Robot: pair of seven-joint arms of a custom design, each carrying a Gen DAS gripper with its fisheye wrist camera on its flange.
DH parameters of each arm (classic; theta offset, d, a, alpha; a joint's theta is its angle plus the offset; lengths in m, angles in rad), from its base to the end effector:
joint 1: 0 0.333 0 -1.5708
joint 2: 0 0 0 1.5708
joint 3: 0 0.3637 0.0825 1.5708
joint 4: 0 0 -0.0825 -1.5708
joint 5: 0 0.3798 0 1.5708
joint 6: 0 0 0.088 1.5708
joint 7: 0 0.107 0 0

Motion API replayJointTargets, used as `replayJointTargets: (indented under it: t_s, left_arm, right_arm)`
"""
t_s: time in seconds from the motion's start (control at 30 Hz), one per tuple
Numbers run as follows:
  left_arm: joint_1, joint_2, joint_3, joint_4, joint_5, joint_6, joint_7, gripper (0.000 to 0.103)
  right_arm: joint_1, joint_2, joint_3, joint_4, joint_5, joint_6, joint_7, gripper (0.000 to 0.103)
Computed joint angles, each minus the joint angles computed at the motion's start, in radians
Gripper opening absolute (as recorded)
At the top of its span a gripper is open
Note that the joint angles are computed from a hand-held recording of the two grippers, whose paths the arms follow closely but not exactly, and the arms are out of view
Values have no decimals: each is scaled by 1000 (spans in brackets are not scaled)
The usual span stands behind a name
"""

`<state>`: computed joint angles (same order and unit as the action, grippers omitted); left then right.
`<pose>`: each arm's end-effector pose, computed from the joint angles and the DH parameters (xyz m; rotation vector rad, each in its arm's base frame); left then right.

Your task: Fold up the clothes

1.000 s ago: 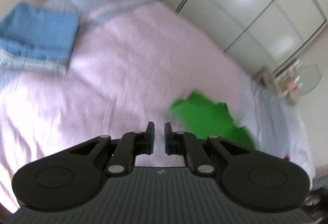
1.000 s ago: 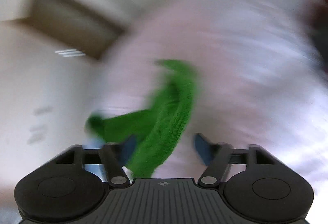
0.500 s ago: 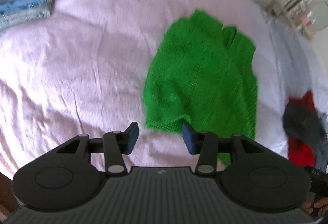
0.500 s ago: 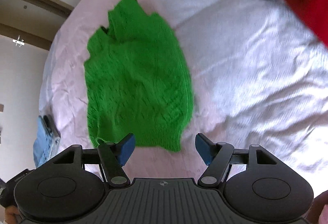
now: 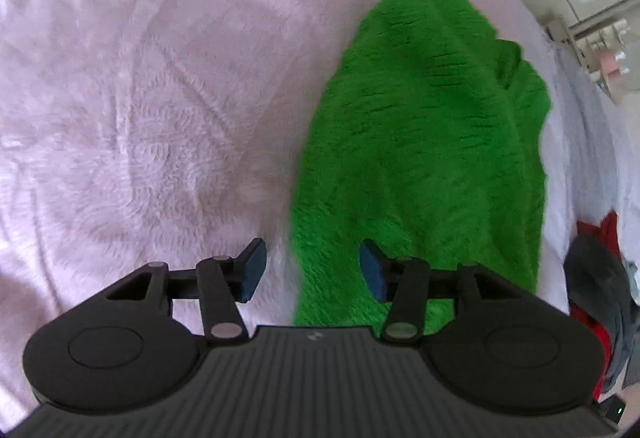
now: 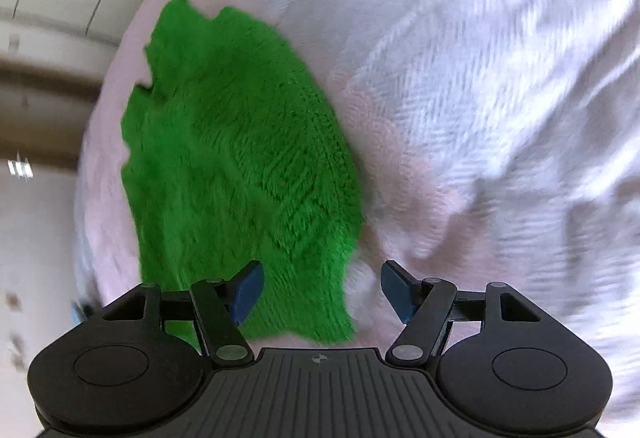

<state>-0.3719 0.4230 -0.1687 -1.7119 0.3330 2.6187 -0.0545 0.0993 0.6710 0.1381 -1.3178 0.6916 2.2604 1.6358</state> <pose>0.6194 -0.3591 0.4466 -2.8354 1.0375 -0.7998 0.7680 0.1717 0.4187 -1.5281 1.9684 0.5001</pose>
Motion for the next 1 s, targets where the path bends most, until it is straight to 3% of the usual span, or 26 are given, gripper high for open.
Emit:
replayJointTargets:
  t_s: [0.1,0.13,0.2,0.3,0.4,0.5,0.57,0.6,0.73,0.83,0.97,1.0]
  left_arm:
    - [9,10,6,-57,-11,158,-49,32]
    - [21,13,-4,-77,-30,223,-49,15]
    - [-1,8,23,-99,-23,290,-78,6]
    - [-112,-60,150,-122,139,263,-172,4]
    - [-183,-179,196,-159,352,163,-247,4]
    - [-208,-287,123,-177,414,-24,-128,4]
    - [-218,-316,54,-174,359,-156,-3,4]
    - [-216,-317,22,-186,300,-184,24,5]
    - [-202,-272,-76,-220,138,-221,-26,4]
    - [-201,-266,-102,-221,210,-223,-148,4]
    - [-183,-325,-117,-266,355,-187,-227,5]
    - [-173,-330,-126,-279,337,-176,-214,5]
  right_arm:
    - [0,21,11,1,24,24,-3,68]
    - [-3,26,16,3,31,26,-9,53]
    - [-19,31,26,16,43,3,-33,16]
    - [-56,21,36,32,84,-50,-35,6]
    - [-106,-32,56,14,148,-79,-143,5]
    - [-155,-98,61,-33,215,-151,-266,4]
    - [-179,-159,46,-101,239,-224,-331,4]
    - [-172,-188,22,-142,209,-250,-334,4]
    - [-96,-247,-85,-274,10,-275,-261,4]
    - [-90,-254,-91,-267,4,-260,-303,4]
    - [-104,-279,-85,-258,33,-237,-413,4]
    - [-106,-292,-89,-270,36,-228,-430,4]
